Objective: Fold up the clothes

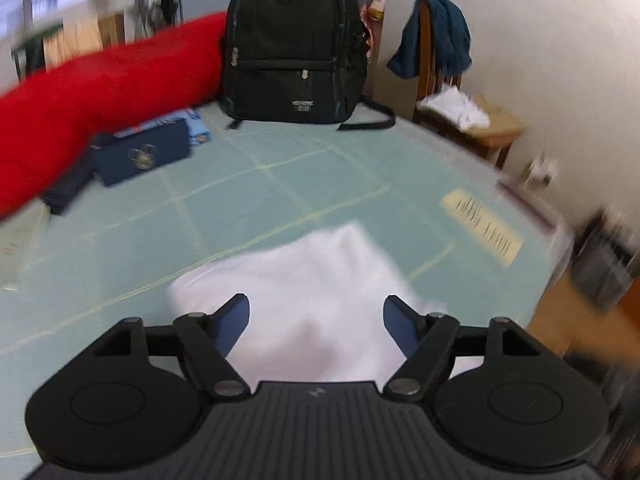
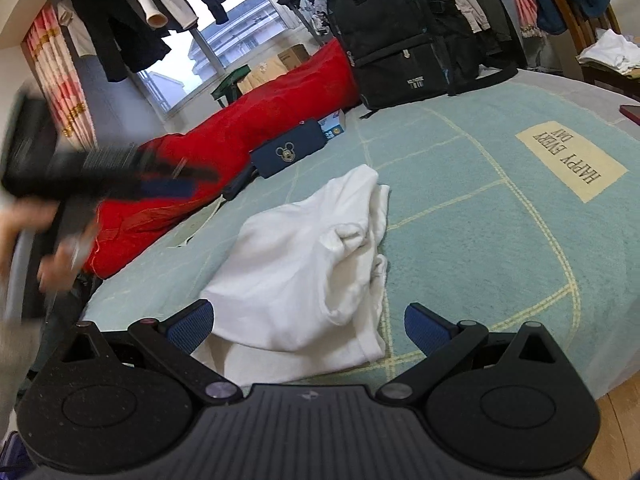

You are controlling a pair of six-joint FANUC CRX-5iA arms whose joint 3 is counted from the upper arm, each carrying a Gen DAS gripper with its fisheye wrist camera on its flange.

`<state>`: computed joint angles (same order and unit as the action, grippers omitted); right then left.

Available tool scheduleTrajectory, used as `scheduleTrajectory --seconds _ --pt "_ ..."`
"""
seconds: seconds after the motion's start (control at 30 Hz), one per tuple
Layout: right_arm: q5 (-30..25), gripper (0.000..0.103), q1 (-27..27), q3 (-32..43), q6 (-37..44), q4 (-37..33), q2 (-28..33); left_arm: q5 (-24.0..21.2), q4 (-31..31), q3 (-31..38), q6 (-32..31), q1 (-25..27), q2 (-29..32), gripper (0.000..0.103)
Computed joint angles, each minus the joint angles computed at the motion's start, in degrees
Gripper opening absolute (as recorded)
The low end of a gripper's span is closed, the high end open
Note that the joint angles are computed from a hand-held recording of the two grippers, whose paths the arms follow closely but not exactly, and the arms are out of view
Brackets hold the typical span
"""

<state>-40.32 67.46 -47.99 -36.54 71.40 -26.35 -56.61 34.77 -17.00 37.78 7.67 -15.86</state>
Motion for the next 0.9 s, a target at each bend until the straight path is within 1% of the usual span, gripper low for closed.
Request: scheduleTrajectory --seconds 0.1,0.2,0.27,0.33,0.37,0.4,0.47,0.6,0.63,0.7,0.77,0.9 --pt "-2.46 0.103 1.31 0.46 0.44 -1.7 0.11 -0.41 4.21 -8.19 -9.1 5.45 -6.43 0.076" --pt "-5.18 0.103 2.95 1.11 0.72 -3.37 0.26 -2.43 8.88 -15.51 -19.67 10.63 -12.18 0.08" --pt "-6.6 0.103 3.8 1.65 1.26 -4.36 0.55 -3.72 9.91 -18.83 -25.53 11.87 -14.57 0.08" --pt "-7.85 0.103 4.47 2.55 2.13 -5.53 1.28 -2.36 8.38 -20.63 -27.19 10.57 -15.58 0.081" --pt "-8.3 0.103 4.7 3.09 2.57 -6.01 1.76 -0.42 7.71 -21.59 -27.28 9.32 -15.96 0.081" --pt "-8.72 0.103 4.92 3.65 2.98 -6.44 2.27 3.31 7.49 -23.09 -27.57 7.39 -16.52 0.081" --pt "-9.06 0.103 5.19 4.57 3.8 -6.82 3.11 13.53 7.3 -26.28 -27.66 2.43 -17.48 0.081" --pt "-10.24 0.103 6.01 6.77 6.49 -8.41 4.94 35.32 5.58 -31.75 -29.57 -6.71 -18.1 0.082" --pt "-10.53 0.103 6.16 7.24 7.06 -8.83 5.32 39.53 5.6 -32.85 -30.37 -8.29 -17.99 0.082" --pt "-10.95 0.103 6.4 7.95 7.9 -9.6 5.98 43.1 8.0 -34.67 -33.28 -9.1 -18.32 0.082" --pt "-11.17 0.103 6.46 8.56 8.46 -10.34 6.62 44.96 11.4 -36.63 -36.14 -8.58 -19.1 0.082" --pt "-9.81 0.103 5.49 9.71 10.19 -12.12 8.13 44.02 21.51 -39.68 -42.2 -5.73 -19.13 0.086"
